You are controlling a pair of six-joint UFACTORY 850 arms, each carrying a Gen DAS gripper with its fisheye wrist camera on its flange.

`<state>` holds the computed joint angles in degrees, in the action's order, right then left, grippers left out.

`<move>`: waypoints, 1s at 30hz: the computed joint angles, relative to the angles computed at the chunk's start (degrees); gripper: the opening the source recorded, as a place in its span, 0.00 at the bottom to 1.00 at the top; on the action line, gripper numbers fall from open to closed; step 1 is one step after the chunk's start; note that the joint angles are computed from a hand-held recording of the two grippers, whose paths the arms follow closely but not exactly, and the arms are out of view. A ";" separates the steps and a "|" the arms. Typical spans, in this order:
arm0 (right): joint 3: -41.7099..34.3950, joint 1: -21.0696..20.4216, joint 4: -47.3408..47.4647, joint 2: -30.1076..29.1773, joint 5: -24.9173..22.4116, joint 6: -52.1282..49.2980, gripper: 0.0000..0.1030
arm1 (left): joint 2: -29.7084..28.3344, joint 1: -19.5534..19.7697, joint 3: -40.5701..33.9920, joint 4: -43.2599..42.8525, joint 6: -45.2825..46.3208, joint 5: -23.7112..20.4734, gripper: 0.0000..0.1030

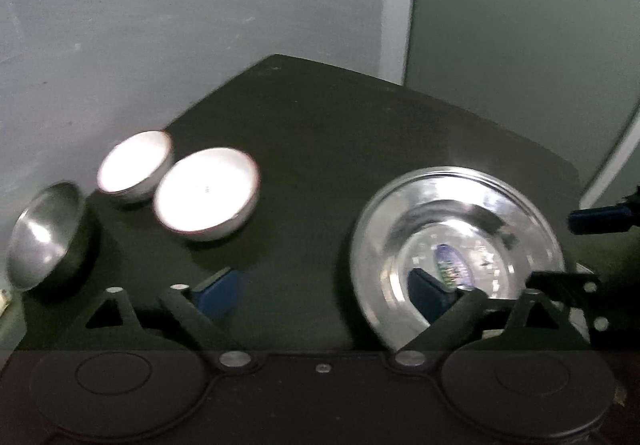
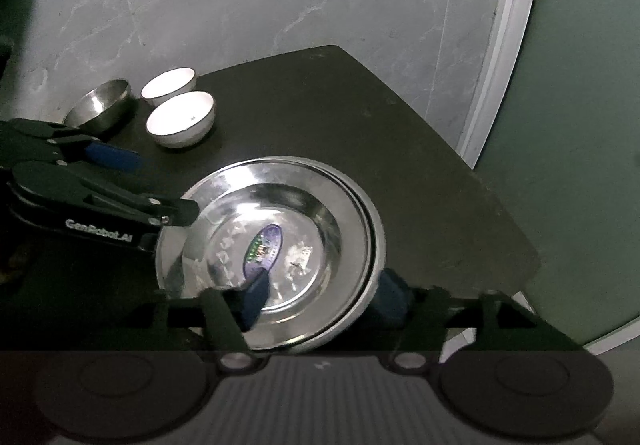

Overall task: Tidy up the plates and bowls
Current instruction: 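Lower the plate into the large steel bowl and open both grippers, then move both grippers to the rim of the small steel bowl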

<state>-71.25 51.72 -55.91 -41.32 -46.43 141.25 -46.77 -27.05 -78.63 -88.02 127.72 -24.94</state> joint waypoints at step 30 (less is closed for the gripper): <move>-15.42 -0.52 -4.14 -9.34 -8.72 -1.15 1.00 | -3.64 8.39 -6.45 -12.38 9.17 6.26 0.99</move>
